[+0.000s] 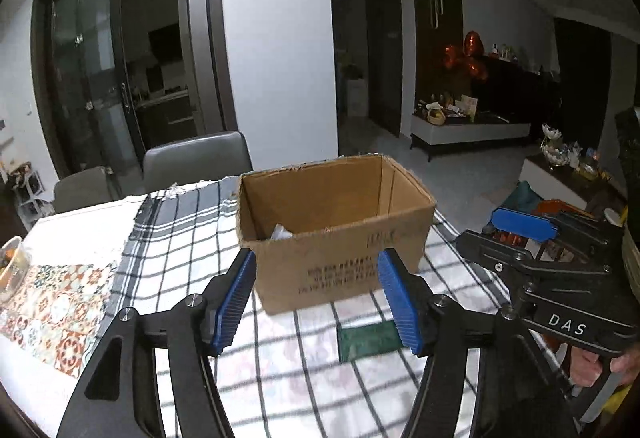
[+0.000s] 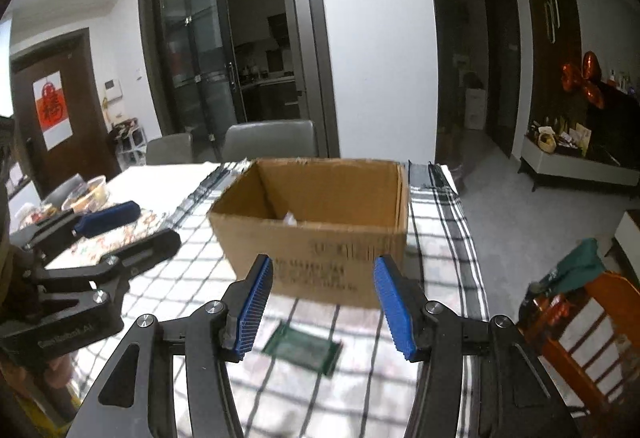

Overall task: Organize snacks
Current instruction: 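Move both open tools back toward the orange candy and green packet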

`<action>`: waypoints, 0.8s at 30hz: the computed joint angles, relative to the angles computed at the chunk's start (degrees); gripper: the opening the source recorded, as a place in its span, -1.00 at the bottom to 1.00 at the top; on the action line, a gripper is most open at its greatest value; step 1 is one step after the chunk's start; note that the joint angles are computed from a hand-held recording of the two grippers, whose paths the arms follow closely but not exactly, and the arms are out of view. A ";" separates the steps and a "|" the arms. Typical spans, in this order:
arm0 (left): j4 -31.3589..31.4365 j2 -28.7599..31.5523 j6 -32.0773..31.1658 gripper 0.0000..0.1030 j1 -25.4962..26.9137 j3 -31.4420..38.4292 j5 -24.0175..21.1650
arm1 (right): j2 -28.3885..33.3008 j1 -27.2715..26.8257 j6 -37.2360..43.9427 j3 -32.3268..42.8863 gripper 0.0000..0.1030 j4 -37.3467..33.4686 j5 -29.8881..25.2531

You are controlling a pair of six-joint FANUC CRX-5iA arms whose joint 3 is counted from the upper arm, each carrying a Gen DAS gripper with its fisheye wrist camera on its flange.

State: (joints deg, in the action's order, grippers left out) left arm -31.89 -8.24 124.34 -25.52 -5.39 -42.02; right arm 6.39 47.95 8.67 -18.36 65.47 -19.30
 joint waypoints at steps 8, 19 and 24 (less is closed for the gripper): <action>-3.35 -2.71 4.60 0.35 -4.44 -3.38 -3.13 | -4.70 2.39 -5.52 -7.39 0.05 5.47 -1.72; -1.31 -3.44 4.95 0.37 -6.62 -7.71 -4.64 | -6.57 6.31 -0.30 -11.98 0.03 -3.23 -2.34; 0.97 -2.81 3.93 0.37 -6.32 -9.48 -4.10 | -6.11 7.75 3.55 -12.66 -0.11 -10.02 -2.27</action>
